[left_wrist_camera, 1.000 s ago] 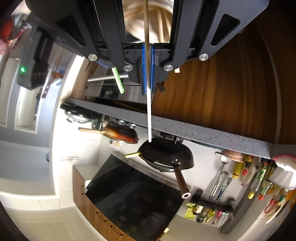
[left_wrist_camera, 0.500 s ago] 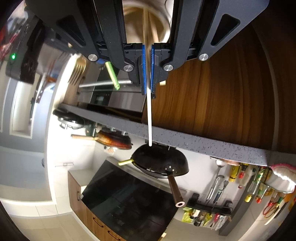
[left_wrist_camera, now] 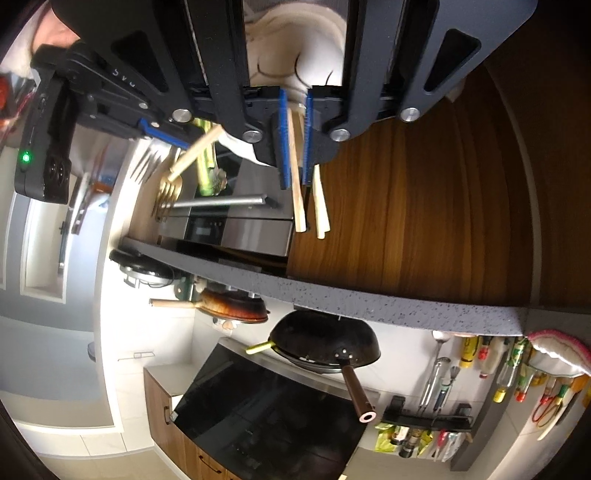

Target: Organize utensils

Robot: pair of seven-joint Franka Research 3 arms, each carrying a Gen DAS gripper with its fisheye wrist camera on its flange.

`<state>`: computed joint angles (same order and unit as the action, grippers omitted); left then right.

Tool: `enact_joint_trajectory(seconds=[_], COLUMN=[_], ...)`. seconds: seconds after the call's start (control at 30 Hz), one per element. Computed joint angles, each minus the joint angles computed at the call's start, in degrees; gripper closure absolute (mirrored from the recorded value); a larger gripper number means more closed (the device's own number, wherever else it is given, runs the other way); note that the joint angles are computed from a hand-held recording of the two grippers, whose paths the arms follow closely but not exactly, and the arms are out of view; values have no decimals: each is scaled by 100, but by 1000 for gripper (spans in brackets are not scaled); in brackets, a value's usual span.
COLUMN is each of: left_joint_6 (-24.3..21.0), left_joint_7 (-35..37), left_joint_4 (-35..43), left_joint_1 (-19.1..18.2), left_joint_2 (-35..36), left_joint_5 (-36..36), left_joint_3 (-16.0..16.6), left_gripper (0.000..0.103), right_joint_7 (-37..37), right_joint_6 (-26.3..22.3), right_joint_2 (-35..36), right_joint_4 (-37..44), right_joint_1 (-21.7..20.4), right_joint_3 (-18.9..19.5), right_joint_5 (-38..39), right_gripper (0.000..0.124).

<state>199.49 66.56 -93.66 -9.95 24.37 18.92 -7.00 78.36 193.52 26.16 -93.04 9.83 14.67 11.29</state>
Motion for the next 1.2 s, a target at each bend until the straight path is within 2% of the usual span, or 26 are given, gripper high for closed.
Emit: enact_joint_trajectory(seconds=[0.13, 0.17, 0.2, 0.3, 0.37, 0.47, 0.53, 0.6, 0.63, 0.7, 0.77, 0.87, 0.97, 1.07, 1.2], left_joint_6=[61, 82, 103, 195, 258, 283, 338, 411, 445, 506, 645, 801, 953, 1090, 1225], left_joint_7=[173, 227, 305, 630, 990, 1448, 1947, 2489, 2732, 3019, 3565, 4152, 4690, 5066, 5453], left_joint_4=[-313, -414, -499, -844, -1127, -1441, -1687, -1879, -1966, -2106, -2214, -2284, -2267, -2210, -2180], left_joint_1=[-218, -268, -348, -597, -853, -1041, -1338, -1637, -1753, -1808, -2068, -2235, -2318, -2301, -2204], left_joint_2=[-193, -255, -305, -508, -668, -847, -981, -1078, -1125, -1205, -1252, -1287, -1275, -1222, -1190], left_joint_5=[-203, -262, -357, -681, -1064, -1568, -2098, -2654, -2905, -3196, -3854, -4541, -5080, -5438, -5750], left_joint_3=[222, 267, 339, 543, 734, 811, 989, 1149, 1196, 1161, 1257, 1233, 1159, 1026, 807], left_gripper=[87, 85, 82, 74, 70, 60, 56, 45, 42, 30, 20, 11, 9, 7, 6], right_joint_7=[28, 38, 63, 200, 328, 601, 737, 872, 920, 883, 850, 693, 188, 286, 714], right_joint_6=[-12, 1, 31, 200, 292, 373, 420, 506, 511, 622, 723, 873, 1058, 1325, 1385], right_joint_2=[-142, -187, -238, -408, -548, -772, -921, -1093, -1144, -1315, -1439, -1600, -1660, -1647, -1645], right_joint_4=[-209, -282, -376, -684, -908, -1261, -1474, -1735, -1792, -2033, -2224, -2490, -2626, -2731, -2786], right_joint_1=[63, 25, -90, -352, -416, -564, -529, -509, -448, -187, 10, 280, 657, 585, 399], right_joint_3=[-89, -51, 72, 338, 372, 453, 375, 308, 233, -43, -251, -518, -816, -790, -741], right_joint_5=[62, 59, 22, -131, -240, -521, -653, -821, -873, -814, -772, -669, -212, -310, -621], right_gripper=[113, 109, 99, 91, 87, 82, 80, 74, 72, 65, 56, 44, 32, 27, 27])
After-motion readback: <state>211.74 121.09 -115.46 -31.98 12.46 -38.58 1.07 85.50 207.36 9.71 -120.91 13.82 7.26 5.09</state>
